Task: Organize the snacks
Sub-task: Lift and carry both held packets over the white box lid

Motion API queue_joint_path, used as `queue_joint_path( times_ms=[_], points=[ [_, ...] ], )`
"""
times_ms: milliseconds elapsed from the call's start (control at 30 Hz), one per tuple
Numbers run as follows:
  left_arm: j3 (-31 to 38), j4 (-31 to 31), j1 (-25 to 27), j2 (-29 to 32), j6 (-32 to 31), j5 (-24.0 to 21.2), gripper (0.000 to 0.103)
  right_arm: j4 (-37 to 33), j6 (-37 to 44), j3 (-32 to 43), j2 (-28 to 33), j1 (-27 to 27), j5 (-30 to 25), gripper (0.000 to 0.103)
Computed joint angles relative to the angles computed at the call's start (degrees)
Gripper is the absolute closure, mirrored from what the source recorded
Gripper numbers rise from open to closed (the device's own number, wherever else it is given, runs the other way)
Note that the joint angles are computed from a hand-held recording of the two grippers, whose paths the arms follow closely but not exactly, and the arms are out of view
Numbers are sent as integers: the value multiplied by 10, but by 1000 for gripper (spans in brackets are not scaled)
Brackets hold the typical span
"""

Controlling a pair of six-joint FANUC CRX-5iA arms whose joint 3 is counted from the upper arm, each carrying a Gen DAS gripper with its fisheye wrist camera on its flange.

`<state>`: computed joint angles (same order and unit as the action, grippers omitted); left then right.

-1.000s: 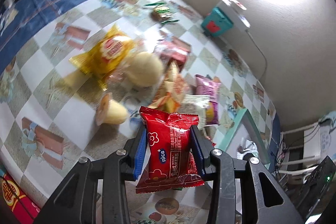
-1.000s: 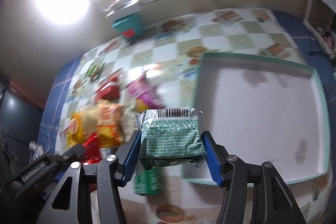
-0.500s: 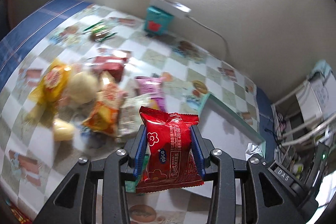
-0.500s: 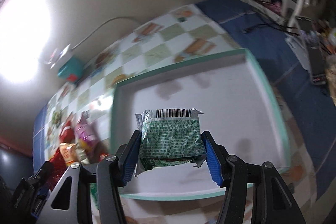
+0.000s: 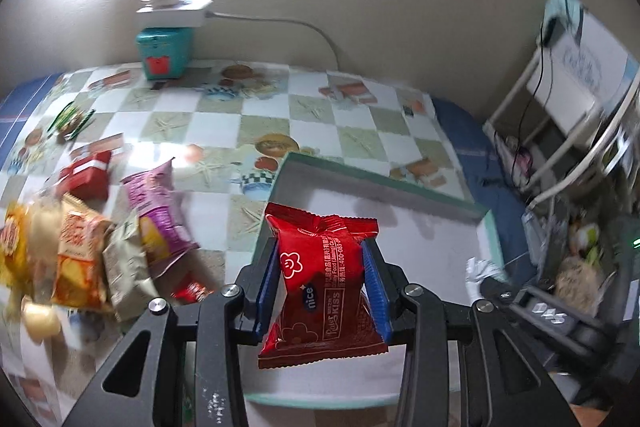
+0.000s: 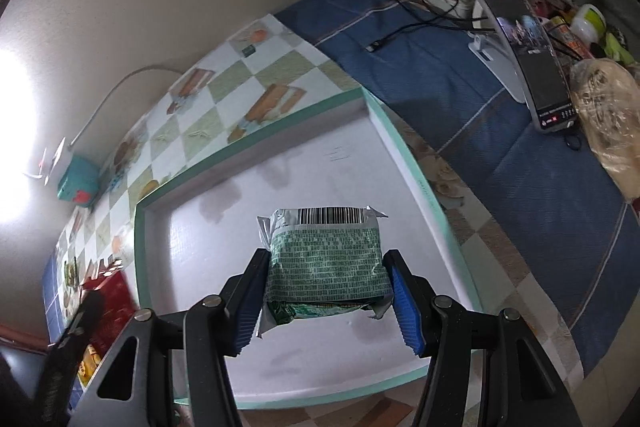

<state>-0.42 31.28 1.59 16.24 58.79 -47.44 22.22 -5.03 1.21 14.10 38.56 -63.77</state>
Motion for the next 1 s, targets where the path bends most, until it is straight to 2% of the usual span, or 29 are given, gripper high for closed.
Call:
queue_joint_path(
  times_ms=[133, 233, 433, 633, 767, 900, 1000],
  points=[
    [23, -9, -10, 30, 3, -17, 61, -4, -4, -7, -3, -6, 2, 42],
    [29, -8, -18, 43, -10, -13, 61, -7, -3, -8, -1, -10, 0, 42],
    [51, -26, -26, 73, 6, -14, 61, -12, 11, -6, 11, -17, -9, 42],
    [58, -18, -24, 88, 12, -10, 61, -28, 22, -3, 23, -24, -13, 42],
    [80, -60, -21, 97, 63, -29, 61, -27, 30, 2, 30, -27, -20, 42],
    [85, -50, -9, 105, 83, -48, 60, -34, 33, 3, 33, -30, -21, 42],
    [90, -77, -11, 102, 100, -52, 59, -34, 39, 2, 35, -30, -15, 42]
  ],
)
